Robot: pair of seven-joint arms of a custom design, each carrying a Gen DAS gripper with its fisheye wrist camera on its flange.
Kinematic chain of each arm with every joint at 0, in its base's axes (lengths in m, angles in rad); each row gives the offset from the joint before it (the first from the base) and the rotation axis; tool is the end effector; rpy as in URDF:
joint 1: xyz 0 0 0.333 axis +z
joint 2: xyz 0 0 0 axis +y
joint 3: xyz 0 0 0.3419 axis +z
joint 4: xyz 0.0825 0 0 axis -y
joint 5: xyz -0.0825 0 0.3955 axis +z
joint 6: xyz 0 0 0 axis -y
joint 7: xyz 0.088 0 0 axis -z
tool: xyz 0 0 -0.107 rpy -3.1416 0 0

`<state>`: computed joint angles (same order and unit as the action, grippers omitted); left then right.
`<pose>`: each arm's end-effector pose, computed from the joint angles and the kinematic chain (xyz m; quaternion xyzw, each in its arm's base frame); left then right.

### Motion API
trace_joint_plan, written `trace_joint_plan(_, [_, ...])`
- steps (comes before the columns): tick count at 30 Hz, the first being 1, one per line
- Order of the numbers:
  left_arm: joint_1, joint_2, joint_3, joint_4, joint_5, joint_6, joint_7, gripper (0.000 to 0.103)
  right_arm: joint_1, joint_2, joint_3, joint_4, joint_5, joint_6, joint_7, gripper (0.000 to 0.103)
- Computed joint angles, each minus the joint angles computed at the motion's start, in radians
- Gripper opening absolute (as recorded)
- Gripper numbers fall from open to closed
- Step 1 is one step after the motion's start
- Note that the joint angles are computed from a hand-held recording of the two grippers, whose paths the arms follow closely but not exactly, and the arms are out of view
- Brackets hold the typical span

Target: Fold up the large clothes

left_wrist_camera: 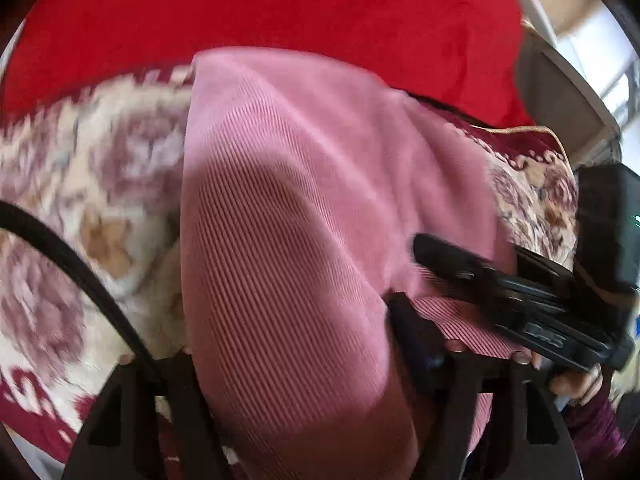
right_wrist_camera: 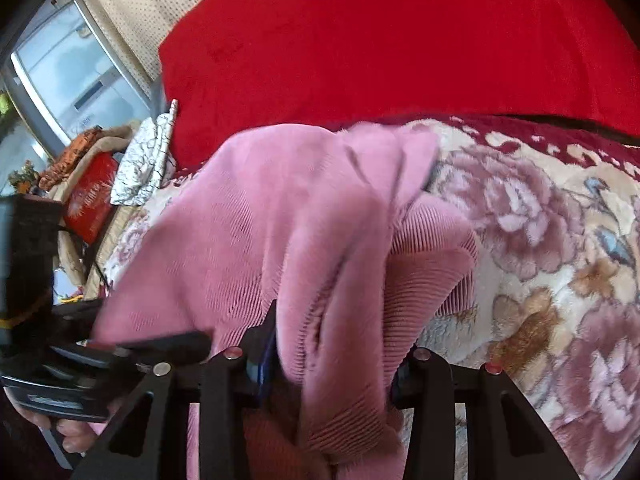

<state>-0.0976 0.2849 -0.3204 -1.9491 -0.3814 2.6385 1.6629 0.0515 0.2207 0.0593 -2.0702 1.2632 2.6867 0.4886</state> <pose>0.6114 -0.2457 0.4022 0.6185 -0.7422 0.2574 0.0185 0.6145 0.0363 0.3680 -0.6862 0.6103 -0.0417 0.3936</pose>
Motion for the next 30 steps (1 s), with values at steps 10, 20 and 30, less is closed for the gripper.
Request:
trace_joint_plan(10, [0.018, -0.071, 0.015, -0.042, -0.047, -0.034, 0.075, 0.076, -0.018, -0.039, -0.021, -0.008, -0.105, -0.039, 0.087, 0.057])
trace_joint_plan(20, [-0.027, -0.197, 0.059, -0.154, -0.020, 0.109, 0.124, 0.075, -0.011, -0.110, -0.021, -0.027, 0.276, 0.031, -0.217, 0.057])
trace_joint_plan(30, [-0.119, -0.131, 0.105, -0.159, 0.428, 0.153, -0.184, 0.076, 0.060, -0.068, -0.035, 0.015, 0.253, 0.017, -0.247, 0.042])
